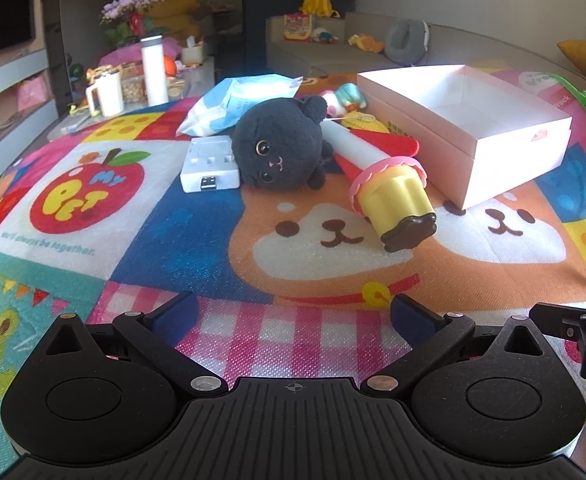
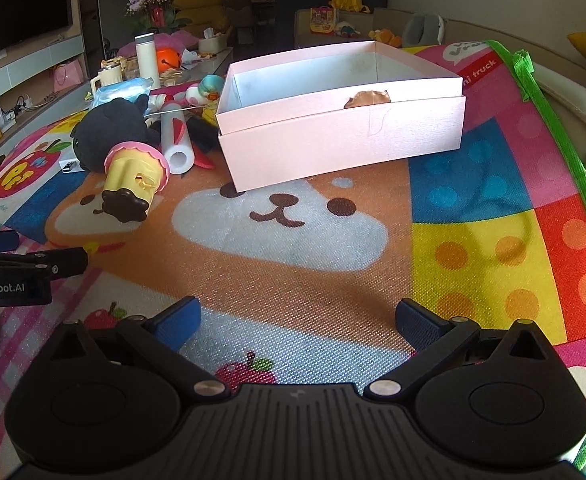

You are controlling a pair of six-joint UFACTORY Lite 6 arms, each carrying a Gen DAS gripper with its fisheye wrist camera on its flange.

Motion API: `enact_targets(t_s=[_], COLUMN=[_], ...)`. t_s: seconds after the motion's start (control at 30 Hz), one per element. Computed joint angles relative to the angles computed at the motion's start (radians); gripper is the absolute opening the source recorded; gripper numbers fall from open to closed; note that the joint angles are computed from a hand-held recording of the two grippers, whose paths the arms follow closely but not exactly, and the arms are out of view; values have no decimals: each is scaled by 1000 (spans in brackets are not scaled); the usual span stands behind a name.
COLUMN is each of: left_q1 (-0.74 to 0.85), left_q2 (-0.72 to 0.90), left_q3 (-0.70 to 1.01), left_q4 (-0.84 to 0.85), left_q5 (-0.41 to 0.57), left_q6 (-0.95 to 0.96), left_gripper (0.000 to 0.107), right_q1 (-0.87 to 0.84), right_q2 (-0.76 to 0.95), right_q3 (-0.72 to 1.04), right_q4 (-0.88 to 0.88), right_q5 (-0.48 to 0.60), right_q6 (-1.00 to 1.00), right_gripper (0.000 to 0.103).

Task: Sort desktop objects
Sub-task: 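Move the right gripper toward the yellow cupcake toy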

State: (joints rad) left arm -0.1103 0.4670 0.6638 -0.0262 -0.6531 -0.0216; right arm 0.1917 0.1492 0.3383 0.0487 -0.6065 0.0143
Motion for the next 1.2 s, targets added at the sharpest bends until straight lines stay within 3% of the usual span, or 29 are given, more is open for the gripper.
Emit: enact_targets(t_s=[0.1, 0.17, 0.23, 0.33, 0.43, 0.53, 0.6, 0.7, 0.77, 0.9, 0.97, 1.03, 1.2], left_q1=[9, 28, 83, 142, 134, 162, 196, 222, 225, 213, 177, 127, 90], left_q2=[-2, -9, -19, -37, -72, -100, -101, -77, -69, -67, -55, -41, -30], left_q3=[-3, -11, -15, -10, -39, -59, -48, -20, -15, -33, -40, -42, 28], left_q4=[24, 82, 275, 483, 404, 374, 405, 417, 423, 452, 398, 307, 295], left_q5=[-3, -11, -32, -65, -112, -146, -140, -129, -124, -144, -169, -192, -64], left_q6=[-11, -54, -186, -335, -256, -217, -244, -259, -266, -267, -217, -144, -181], left_gripper=[103, 103, 103, 103, 103, 103, 103, 103, 103, 103, 103, 103, 103], right_q1=[-86, -121, -176, -277, -311, -273, -247, -239, -224, -144, -126, -120, -164], right_q2=[-78, -105, -66, 85, 252, 359, 367, 353, 324, 188, 135, 76, 79], right_q3=[-11, 24, 112, 351, 556, 662, 659, 621, 563, 330, 249, 166, 124], right_q4=[-169, -118, -98, -188, -243, -157, -131, -354, -391, -156, -120, -113, -209], right_q5=[-67, -124, -162, -75, 6, 37, 34, 25, -7, -168, -197, -184, -88], right_q6=[97, 50, 41, 178, 295, 248, 229, 352, 342, 92, 49, 48, 169], right_gripper=[103, 103, 103, 103, 103, 103, 103, 103, 103, 103, 103, 103, 103])
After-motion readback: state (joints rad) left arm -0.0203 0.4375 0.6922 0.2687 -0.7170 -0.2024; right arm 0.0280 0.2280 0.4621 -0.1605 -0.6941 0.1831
